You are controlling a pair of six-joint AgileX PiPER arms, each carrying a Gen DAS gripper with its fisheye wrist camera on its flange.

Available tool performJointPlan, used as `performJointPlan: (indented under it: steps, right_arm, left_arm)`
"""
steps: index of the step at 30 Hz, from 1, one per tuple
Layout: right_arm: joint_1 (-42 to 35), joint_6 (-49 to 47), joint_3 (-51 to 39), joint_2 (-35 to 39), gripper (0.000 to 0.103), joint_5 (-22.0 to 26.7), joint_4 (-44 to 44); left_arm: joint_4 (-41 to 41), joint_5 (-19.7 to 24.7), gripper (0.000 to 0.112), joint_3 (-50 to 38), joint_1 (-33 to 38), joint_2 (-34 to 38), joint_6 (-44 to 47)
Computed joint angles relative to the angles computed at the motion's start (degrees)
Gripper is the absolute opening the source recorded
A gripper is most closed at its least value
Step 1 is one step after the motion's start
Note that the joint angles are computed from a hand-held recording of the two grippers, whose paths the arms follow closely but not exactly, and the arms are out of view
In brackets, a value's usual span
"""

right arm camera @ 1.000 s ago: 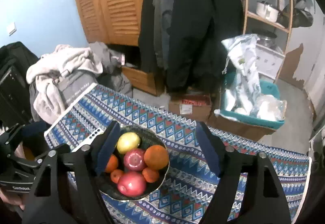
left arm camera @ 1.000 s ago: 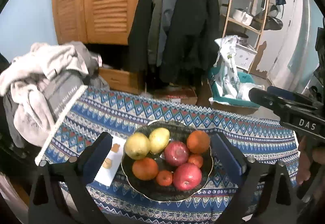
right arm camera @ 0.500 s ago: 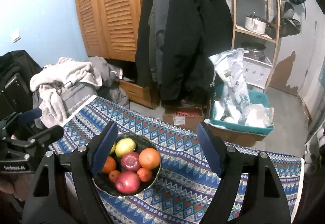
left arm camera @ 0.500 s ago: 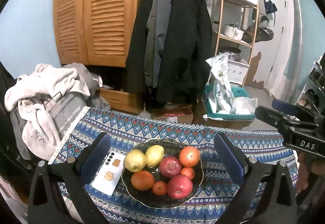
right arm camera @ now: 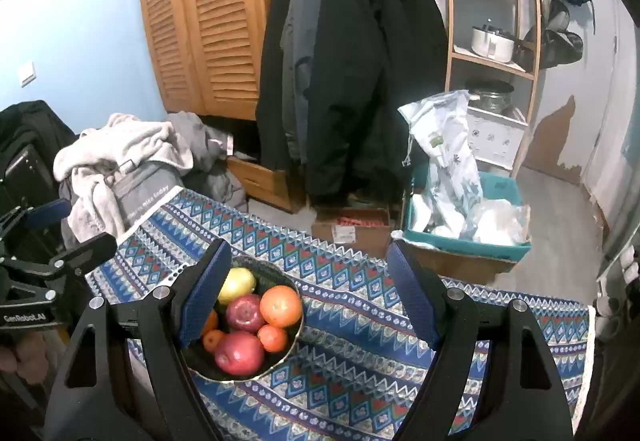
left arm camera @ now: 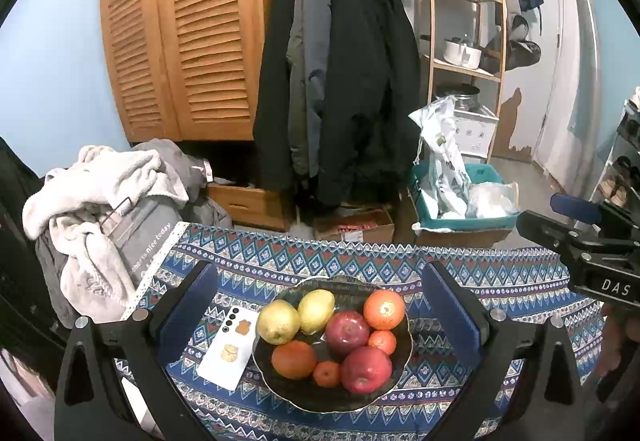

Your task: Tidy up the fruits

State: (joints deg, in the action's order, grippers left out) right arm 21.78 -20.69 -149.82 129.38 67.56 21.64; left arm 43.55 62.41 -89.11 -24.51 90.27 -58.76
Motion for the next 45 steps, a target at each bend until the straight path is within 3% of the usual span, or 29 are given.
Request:
performJointPlan:
  steps: [11, 21, 45]
  right_arm:
    - [0.45, 0.6, -2.43, 1.36, 0.079, 1.54, -0.68]
    - [0.56, -0.75, 2.91, -0.91, 0.079, -1.18, -0.45]
    - [0.03, -1.65, 3.96, -1.2, 0.079, -1.05, -0.33]
  left_arm:
    - [-1.61, 0.53, 0.103, -1.23, 0.25, 0.94, 1.49]
    - [-2.39, 1.65, 0.103, -1.8, 0.66, 1.38, 1.65]
    - [-1.9, 3.15, 0.103, -2.73, 0.0, 2.24, 1.68]
